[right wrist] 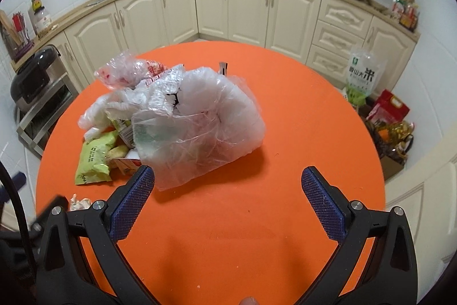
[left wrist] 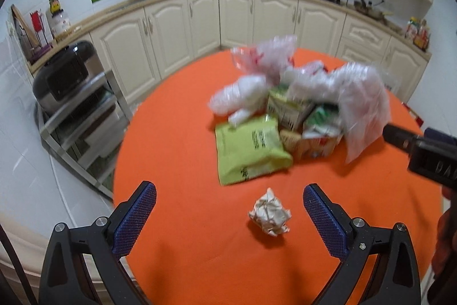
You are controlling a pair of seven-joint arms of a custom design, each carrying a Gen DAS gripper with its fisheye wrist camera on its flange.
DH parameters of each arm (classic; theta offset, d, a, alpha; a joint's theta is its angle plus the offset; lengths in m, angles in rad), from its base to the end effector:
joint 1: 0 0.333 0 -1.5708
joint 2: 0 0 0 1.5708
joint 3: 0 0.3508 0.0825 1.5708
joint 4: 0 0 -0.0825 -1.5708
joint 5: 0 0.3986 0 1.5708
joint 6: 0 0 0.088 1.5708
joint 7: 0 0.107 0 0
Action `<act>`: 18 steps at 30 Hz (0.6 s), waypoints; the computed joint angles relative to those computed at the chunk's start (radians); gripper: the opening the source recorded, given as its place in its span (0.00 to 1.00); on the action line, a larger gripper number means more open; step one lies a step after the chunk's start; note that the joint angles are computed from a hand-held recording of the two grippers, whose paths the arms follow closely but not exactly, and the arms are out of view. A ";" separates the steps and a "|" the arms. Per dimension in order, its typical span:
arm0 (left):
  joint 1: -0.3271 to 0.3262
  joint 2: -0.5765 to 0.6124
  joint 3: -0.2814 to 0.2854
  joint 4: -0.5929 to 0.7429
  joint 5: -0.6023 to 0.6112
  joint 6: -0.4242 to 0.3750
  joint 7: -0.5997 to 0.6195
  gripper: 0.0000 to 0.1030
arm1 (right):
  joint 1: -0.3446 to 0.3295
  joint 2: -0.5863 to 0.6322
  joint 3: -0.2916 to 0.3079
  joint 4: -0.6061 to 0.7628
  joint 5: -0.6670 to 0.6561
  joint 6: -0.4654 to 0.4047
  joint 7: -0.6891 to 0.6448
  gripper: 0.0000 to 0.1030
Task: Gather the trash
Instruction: 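Reach the left tool to the crumpled paper ball while the right tool grasps a clear plastic bag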
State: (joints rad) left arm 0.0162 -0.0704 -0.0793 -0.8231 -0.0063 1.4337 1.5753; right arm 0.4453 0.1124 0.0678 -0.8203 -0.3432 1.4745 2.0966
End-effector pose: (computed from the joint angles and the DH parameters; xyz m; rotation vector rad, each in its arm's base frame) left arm 0.4047 -0.0300 1.0082 -1.7671 1.9000 -0.6688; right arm 0.4733 0.2168 0.9349 -1.7290 1.9981 -0.6095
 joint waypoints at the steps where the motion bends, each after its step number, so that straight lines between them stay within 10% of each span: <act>1: 0.001 0.001 0.002 -0.001 -0.005 -0.008 0.001 0.97 | -0.003 -0.002 -0.001 -0.009 0.007 0.004 -0.002 1.00; 18: -0.001 -0.014 0.011 -0.110 -0.058 0.010 0.021 0.70 | -0.042 0.008 -0.010 -0.038 0.090 0.053 -0.023 1.00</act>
State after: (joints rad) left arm 0.0157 -0.0848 -0.0683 -0.9334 -0.0648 1.4438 1.5959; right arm 0.4030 0.1207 0.0582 -0.8581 -0.2534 1.5271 2.0739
